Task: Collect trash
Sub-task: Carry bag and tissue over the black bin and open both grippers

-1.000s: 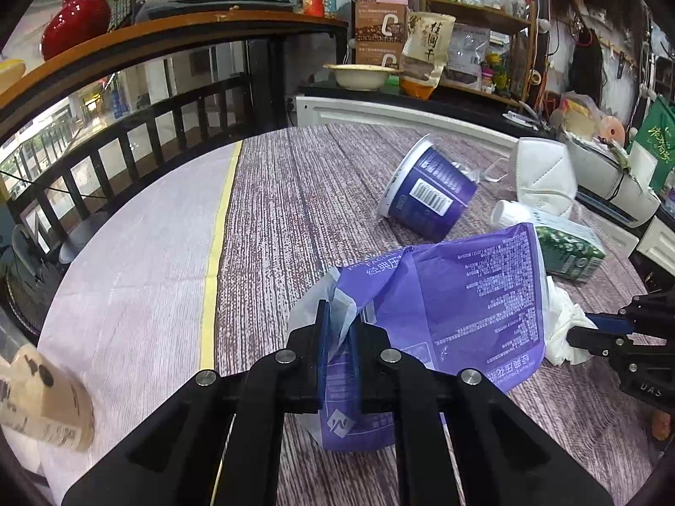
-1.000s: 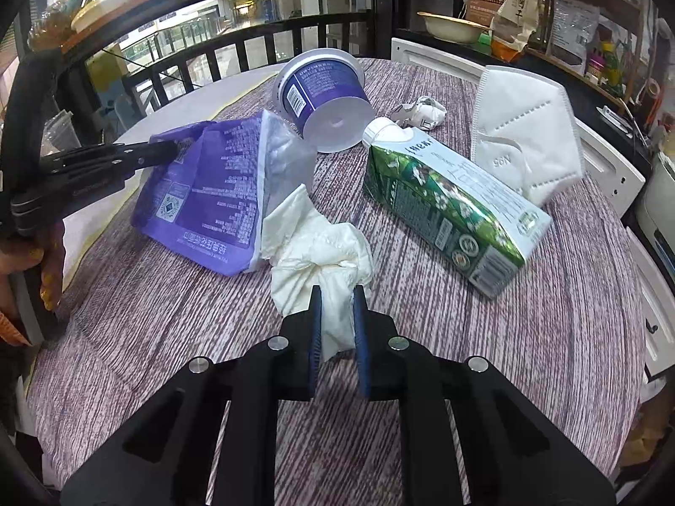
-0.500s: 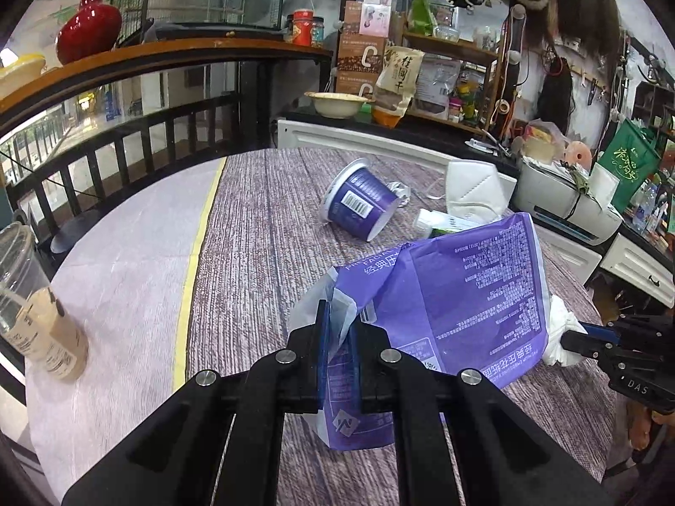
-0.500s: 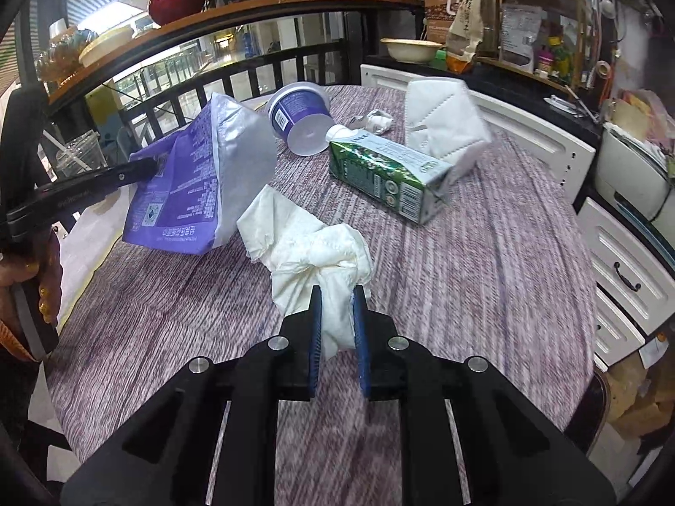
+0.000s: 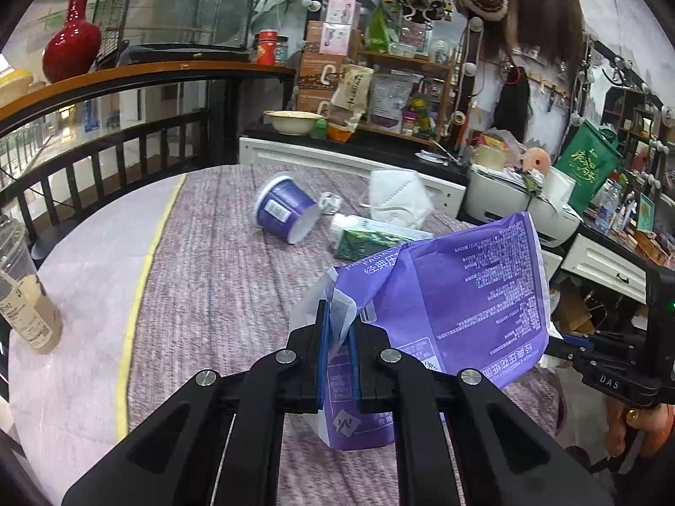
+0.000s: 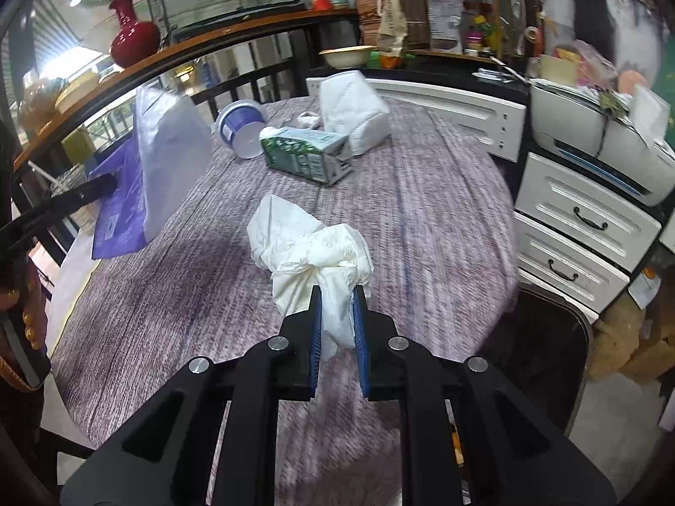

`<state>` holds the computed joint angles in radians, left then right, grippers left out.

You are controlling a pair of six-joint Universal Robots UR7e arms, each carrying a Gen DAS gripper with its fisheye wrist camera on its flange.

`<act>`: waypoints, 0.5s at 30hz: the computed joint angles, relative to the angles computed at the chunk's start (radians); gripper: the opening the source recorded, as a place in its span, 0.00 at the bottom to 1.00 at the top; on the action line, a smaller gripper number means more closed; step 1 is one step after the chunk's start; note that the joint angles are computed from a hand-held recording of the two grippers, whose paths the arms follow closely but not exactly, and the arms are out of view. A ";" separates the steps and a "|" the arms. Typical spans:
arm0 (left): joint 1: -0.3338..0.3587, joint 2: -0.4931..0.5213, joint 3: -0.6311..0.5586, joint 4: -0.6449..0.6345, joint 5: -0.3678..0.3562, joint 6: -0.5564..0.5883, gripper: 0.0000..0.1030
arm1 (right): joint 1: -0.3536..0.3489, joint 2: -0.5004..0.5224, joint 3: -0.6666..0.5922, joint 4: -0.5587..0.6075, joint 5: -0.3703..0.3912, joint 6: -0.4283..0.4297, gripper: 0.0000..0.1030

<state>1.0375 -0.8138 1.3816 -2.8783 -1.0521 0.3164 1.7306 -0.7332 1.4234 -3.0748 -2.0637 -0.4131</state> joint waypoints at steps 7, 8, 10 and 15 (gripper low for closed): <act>-0.025 0.011 0.031 -0.013 -0.029 -0.005 0.09 | -0.029 -0.073 0.102 -0.095 -0.036 0.040 0.14; -0.028 0.011 0.037 -0.013 -0.032 -0.004 0.09 | -0.033 -0.081 0.113 -0.106 -0.042 0.046 0.14; -0.032 0.015 0.041 -0.007 -0.041 -0.009 0.09 | -0.043 -0.098 0.134 -0.128 -0.055 0.059 0.14; -0.044 0.022 0.052 0.005 -0.066 -0.014 0.09 | -0.073 -0.147 0.194 -0.188 -0.095 0.096 0.14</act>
<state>0.9940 -0.7918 1.4338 -2.8737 -1.1178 0.3025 1.6579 -0.8800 1.6173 -3.2624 -2.1589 -0.3173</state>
